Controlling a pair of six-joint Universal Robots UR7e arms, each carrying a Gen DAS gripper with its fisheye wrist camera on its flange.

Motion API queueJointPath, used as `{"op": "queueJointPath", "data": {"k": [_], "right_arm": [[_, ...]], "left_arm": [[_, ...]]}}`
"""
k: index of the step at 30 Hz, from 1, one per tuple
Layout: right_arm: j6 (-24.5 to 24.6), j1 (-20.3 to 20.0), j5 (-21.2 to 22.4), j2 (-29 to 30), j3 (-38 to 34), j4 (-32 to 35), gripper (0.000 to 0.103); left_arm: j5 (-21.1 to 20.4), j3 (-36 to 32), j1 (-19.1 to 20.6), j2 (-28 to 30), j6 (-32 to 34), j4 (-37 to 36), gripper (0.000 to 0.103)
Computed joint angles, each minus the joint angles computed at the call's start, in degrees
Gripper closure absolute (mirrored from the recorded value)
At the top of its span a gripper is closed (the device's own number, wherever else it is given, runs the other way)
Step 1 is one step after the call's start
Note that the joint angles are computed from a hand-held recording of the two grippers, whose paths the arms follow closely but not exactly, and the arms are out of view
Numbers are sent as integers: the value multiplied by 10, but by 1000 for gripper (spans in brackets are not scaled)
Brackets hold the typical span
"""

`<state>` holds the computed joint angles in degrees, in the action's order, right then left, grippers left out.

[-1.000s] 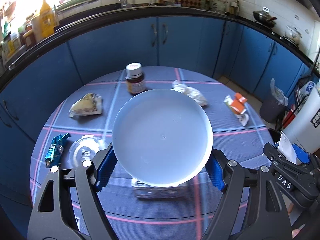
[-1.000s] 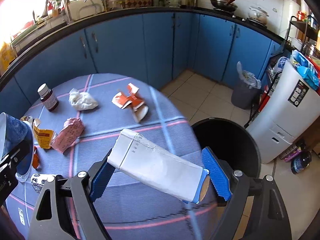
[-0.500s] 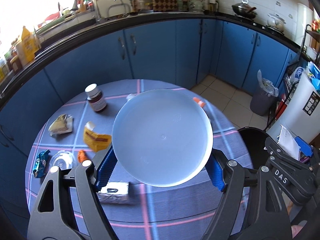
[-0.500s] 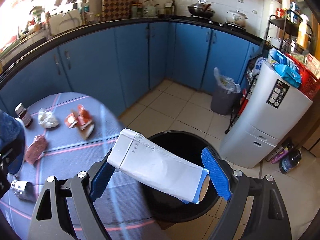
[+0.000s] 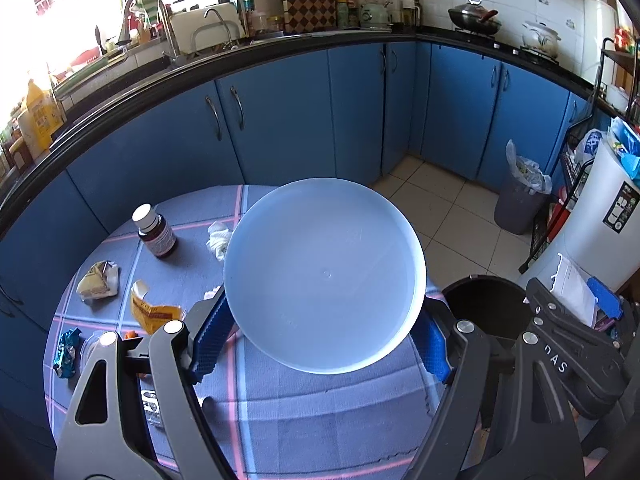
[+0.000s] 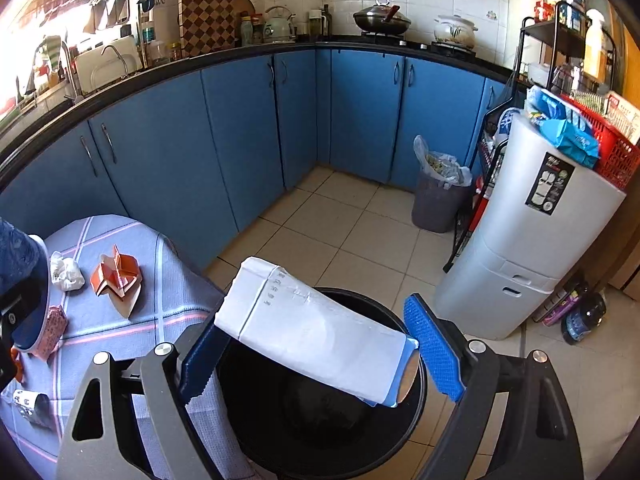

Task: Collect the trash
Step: 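Carry bowl and carton to the black bin while the right gripper releases the carton inside, then lower the white bowl into the black bin and open the left gripper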

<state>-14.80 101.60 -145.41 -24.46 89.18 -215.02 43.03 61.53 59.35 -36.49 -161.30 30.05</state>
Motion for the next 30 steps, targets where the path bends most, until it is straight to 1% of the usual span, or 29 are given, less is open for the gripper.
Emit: {"op": "queueJointPath", "data": {"k": [3,5,7,8,9,11,12,13,16,20,26,28,30], "right_arm": [[12,-7,20,-7,7,3,19],[25,-12,37,-16,16,19,19],[28,-14,36,-16,14,28,16],[22,-15,36,-14,12,26,13],[13,-15,37,-12,12,20,13],[-14,-14,24,-2,2,-1,13],[-34,-13,22,3,-1,-21,13],[-52,-13,29,5,0,-40,13],[-68,-13,26,6,1,-60,13],[-53,-16,30,-6,18,-56,13],[-51,-16,13,-13,39,-71,13],[-43,-18,10,-20,56,-80,13],[-25,-22,11,-32,78,-83,13]], "left_arm": [[-3,-5,-2,4,1,-2,25],[-7,-6,-4,7,6,-7,25],[-9,-9,-4,11,7,-7,25],[-8,-9,-5,12,7,-6,25],[-9,-10,-5,13,7,-6,25],[-9,-12,-6,16,8,-5,25],[-9,-13,-6,17,7,-3,25],[-9,-14,-7,19,6,-2,25],[-9,-16,-9,22,4,-1,25],[-8,-20,-12,28,5,2,25],[8,-34,-21,42,3,20,25],[16,-40,-27,49,6,24,25],[23,-41,-34,53,9,24,25]]}}
